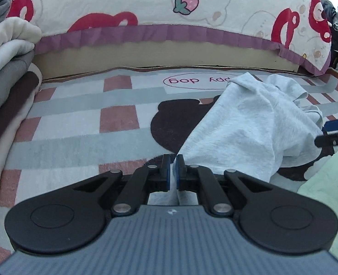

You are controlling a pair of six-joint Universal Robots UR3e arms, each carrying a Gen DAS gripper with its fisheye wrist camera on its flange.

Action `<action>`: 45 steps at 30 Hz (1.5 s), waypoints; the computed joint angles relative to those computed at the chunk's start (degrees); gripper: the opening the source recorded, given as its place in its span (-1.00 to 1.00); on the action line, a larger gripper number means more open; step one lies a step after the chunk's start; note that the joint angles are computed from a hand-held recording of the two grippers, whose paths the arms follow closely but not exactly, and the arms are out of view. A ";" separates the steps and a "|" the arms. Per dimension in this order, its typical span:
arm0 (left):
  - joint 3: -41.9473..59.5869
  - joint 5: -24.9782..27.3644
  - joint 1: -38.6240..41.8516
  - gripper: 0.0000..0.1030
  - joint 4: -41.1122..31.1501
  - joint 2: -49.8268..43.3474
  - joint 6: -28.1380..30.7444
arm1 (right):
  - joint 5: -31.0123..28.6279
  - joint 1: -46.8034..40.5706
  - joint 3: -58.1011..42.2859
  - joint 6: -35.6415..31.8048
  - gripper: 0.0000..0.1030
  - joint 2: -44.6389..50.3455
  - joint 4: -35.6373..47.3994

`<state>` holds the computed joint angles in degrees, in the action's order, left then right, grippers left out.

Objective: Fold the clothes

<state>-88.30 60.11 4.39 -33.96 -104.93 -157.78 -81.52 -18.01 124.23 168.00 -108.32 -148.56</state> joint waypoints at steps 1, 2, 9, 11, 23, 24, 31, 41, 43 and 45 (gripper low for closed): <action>-0.21 0.05 0.01 -0.92 0.05 0.04 -0.05 | 1.33 -0.85 -0.62 0.43 0.38 0.55 0.44; -0.35 -0.09 0.12 -0.91 -0.04 0.07 -0.26 | 2.40 -1.33 -1.11 0.62 0.38 1.46 0.01; -0.63 1.56 -0.04 -0.91 -0.76 -0.32 0.13 | 19.11 -7.93 -4.11 1.82 -0.63 14.03 -3.89; -0.44 3.35 -0.37 -0.91 -1.33 -0.53 0.34 | 20.27 -7.39 -2.82 2.27 -0.71 12.87 -6.42; 4.70 -28.00 9.49 -0.44 -21.78 2.49 1.45 | 39.66 -8.28 -0.70 -1.70 -0.85 7.17 0.22; 6.42 -31.39 10.10 -0.38 -28.32 1.69 3.87 | 41.25 -8.44 -0.26 -1.48 -0.85 7.33 0.33; 2.56 -32.95 8.96 -0.38 -28.56 3.17 8.51 | 54.60 -15.28 3.97 9.75 -0.86 6.93 -3.51; -1.14 -37.28 6.54 0.19 -22.28 5.80 3.90 | 63.10 -15.49 -5.63 15.34 -0.87 11.80 -7.57; -1.58 -32.46 4.85 0.19 -19.37 5.61 1.96 | 66.24 -16.00 -6.75 15.63 -0.87 10.78 -7.51; -1.20 -27.14 2.89 0.19 -17.19 4.59 -1.69 | 67.63 -16.10 -8.01 11.92 -0.87 8.37 -3.36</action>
<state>-89.50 32.97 7.28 -51.15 -100.33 -159.47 -13.89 -34.12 116.22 179.92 -99.95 -151.92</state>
